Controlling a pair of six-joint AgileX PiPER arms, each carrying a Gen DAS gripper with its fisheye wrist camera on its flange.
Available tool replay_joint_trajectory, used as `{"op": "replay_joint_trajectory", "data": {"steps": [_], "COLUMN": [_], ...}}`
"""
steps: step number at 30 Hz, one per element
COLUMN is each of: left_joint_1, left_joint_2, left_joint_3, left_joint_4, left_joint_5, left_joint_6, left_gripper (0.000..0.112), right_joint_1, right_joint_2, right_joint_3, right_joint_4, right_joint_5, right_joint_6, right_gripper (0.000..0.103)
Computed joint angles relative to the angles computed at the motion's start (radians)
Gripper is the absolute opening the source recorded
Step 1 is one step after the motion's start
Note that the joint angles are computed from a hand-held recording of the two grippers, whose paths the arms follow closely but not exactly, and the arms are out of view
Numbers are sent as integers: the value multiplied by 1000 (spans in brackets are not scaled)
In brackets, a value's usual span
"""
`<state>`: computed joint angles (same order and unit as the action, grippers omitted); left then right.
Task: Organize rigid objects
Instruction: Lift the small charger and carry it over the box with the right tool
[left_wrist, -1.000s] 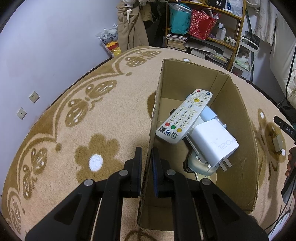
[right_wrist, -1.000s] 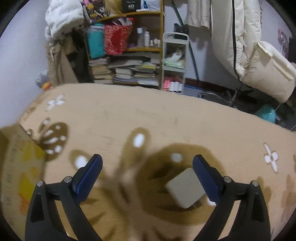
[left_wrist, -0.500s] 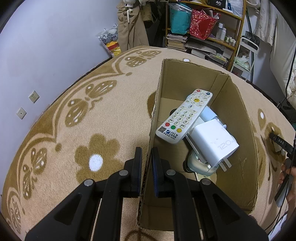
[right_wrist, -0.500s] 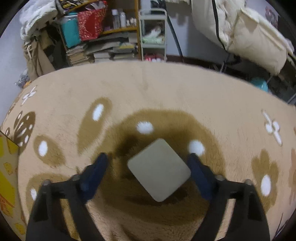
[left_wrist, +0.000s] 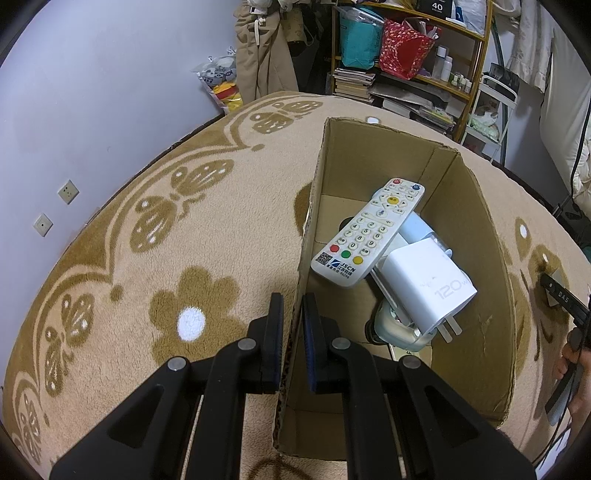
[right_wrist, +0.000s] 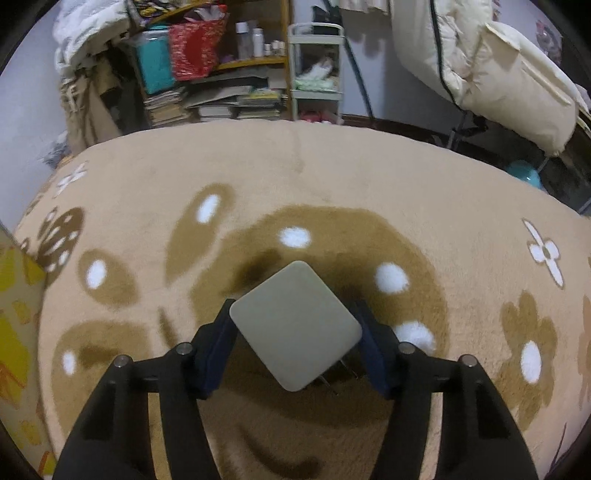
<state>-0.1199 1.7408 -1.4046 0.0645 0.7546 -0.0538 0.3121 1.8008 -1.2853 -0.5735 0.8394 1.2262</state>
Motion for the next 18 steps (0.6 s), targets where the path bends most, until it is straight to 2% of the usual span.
{"op": "replay_joint_trajectory", "data": {"steps": [8,18], "left_joint_1": [1,4], "left_joint_2": [2,6], "left_joint_3": [-1,-3], "left_joint_4": [3,9], "left_joint_5": [-1,-2], "left_joint_6": [2,3], "left_gripper": [9,9], "right_joint_1": [55,140], "right_joint_2": [-15,66], "right_joint_3": [-112,-427], "right_joint_4": [-20,-14], "right_joint_5": [33,118], "right_joint_6": [-53,-165], "right_gripper": [66,66]}}
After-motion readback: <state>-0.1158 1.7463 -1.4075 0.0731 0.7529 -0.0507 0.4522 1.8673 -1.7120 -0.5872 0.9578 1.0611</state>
